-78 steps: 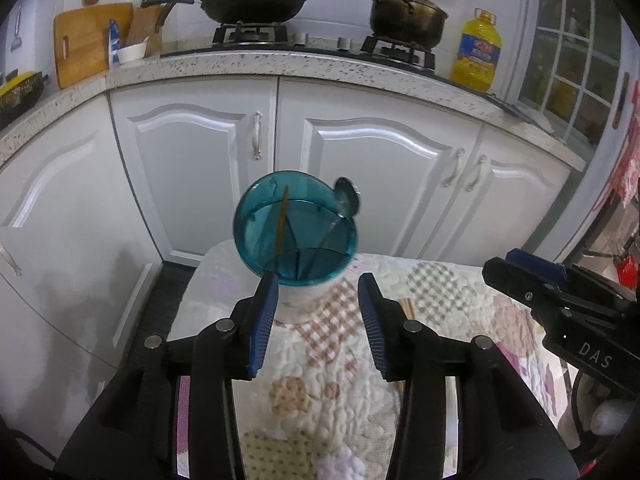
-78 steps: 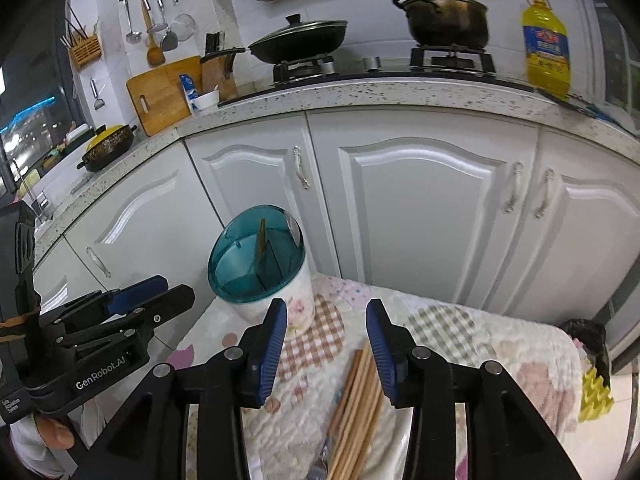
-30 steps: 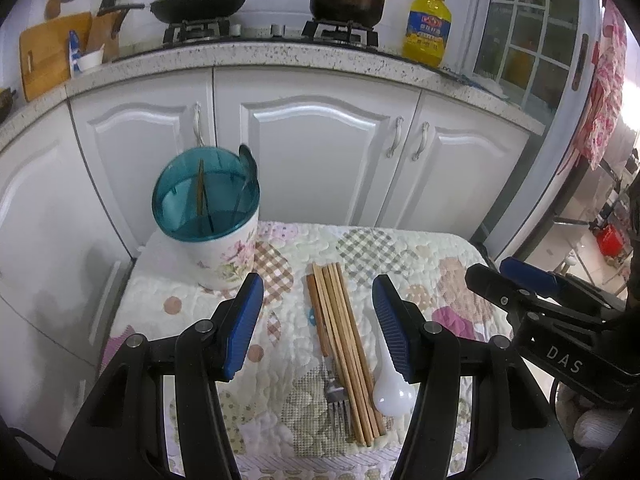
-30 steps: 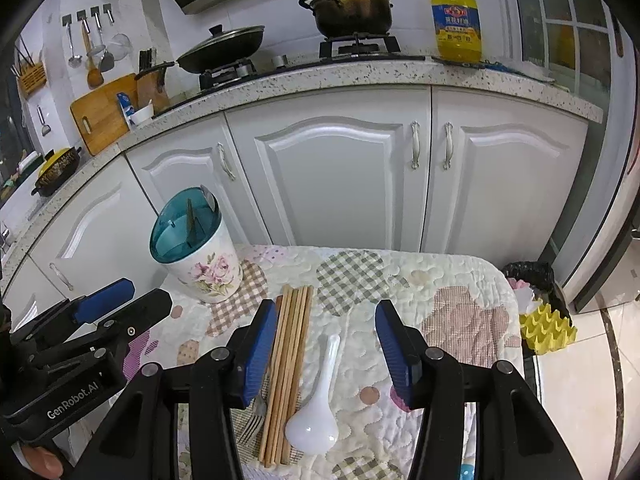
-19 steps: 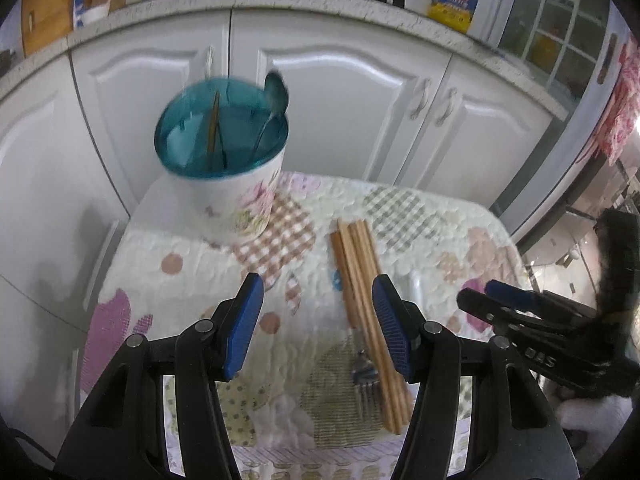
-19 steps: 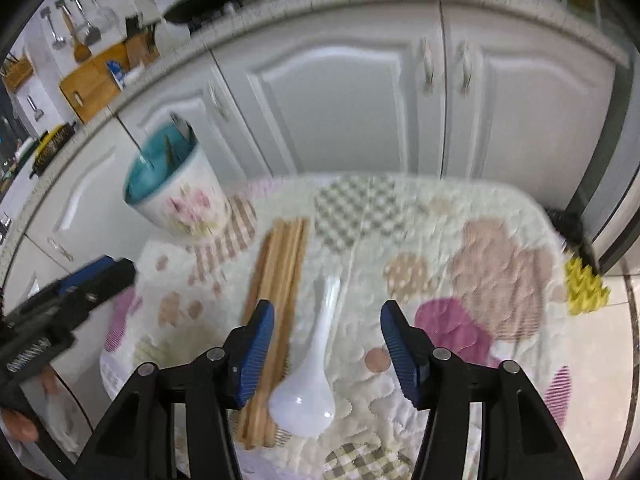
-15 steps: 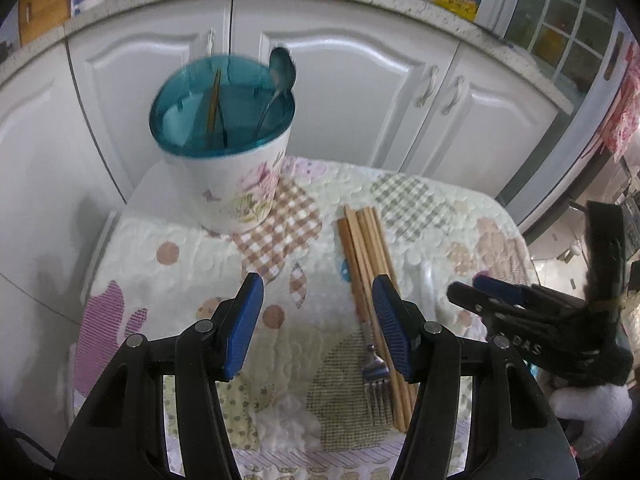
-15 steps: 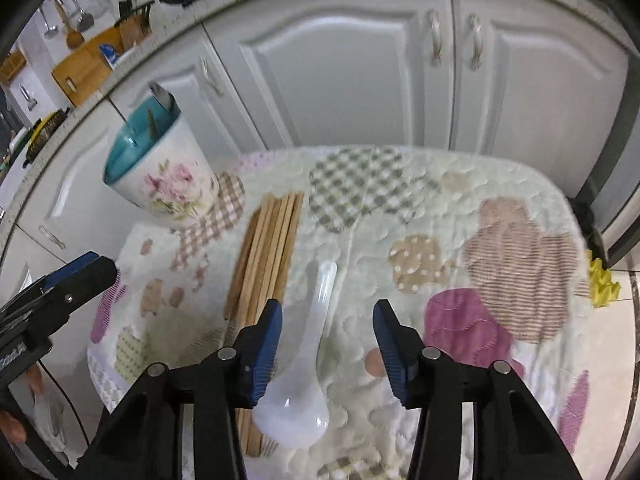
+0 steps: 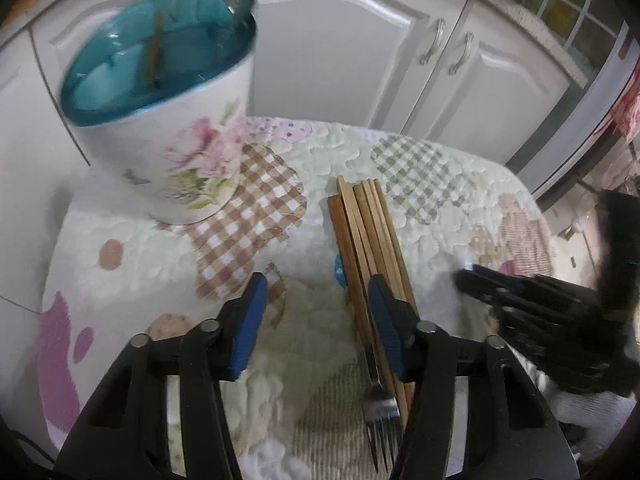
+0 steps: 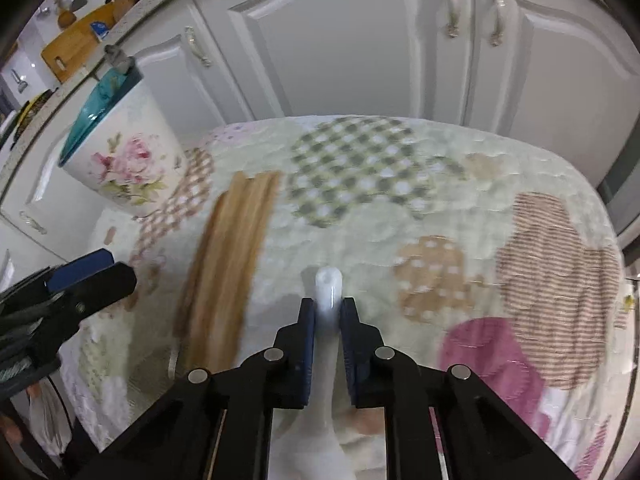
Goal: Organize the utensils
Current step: 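Grasp the white ceramic spoon with the right tool while the left tool reaches the wooden-handled fork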
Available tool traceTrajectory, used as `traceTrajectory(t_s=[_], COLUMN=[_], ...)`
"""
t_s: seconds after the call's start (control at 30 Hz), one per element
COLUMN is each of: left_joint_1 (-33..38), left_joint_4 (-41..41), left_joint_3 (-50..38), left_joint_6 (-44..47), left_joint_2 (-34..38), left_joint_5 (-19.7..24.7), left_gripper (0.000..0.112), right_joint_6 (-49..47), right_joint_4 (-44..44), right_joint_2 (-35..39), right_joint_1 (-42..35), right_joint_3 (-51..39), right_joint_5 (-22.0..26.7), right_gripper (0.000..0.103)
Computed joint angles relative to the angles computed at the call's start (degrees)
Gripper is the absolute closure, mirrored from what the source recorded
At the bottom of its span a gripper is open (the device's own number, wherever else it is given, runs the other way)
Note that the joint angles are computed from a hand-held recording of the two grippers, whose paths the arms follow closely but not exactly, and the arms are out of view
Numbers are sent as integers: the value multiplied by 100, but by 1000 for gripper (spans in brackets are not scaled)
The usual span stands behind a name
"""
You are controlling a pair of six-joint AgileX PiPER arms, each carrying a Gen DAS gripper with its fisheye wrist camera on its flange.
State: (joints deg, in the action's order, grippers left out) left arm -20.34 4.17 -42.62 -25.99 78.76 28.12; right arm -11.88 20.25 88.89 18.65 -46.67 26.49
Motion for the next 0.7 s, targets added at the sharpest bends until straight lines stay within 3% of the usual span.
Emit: traceTrajectory(t_s=[0.13,0.33,0.47,0.7], left_joint_1=[-19,308,190,230], left_joint_4=[102,-1313,-732,-979], left_joint_3=[-285,-441,-561,-525], left_joint_6=[-11,1417,880,1230], left_joint_2=[628,899,1015,1051], left_joint_5=[-42,-180,-111,-234], left_gripper=[76,78,78,90], right_joint_6=[-648,-1071,-1239,-1189], right_joint_4=[622,1032,1190,1156], right_joint_2=[-121,-145,-158,-75], right_joint_1=[-452,-662,-779,-640], right_joint_3=[121,138,117,47], right_joint_5=[190,362,500,378], right_gripper=[91,91,91,91])
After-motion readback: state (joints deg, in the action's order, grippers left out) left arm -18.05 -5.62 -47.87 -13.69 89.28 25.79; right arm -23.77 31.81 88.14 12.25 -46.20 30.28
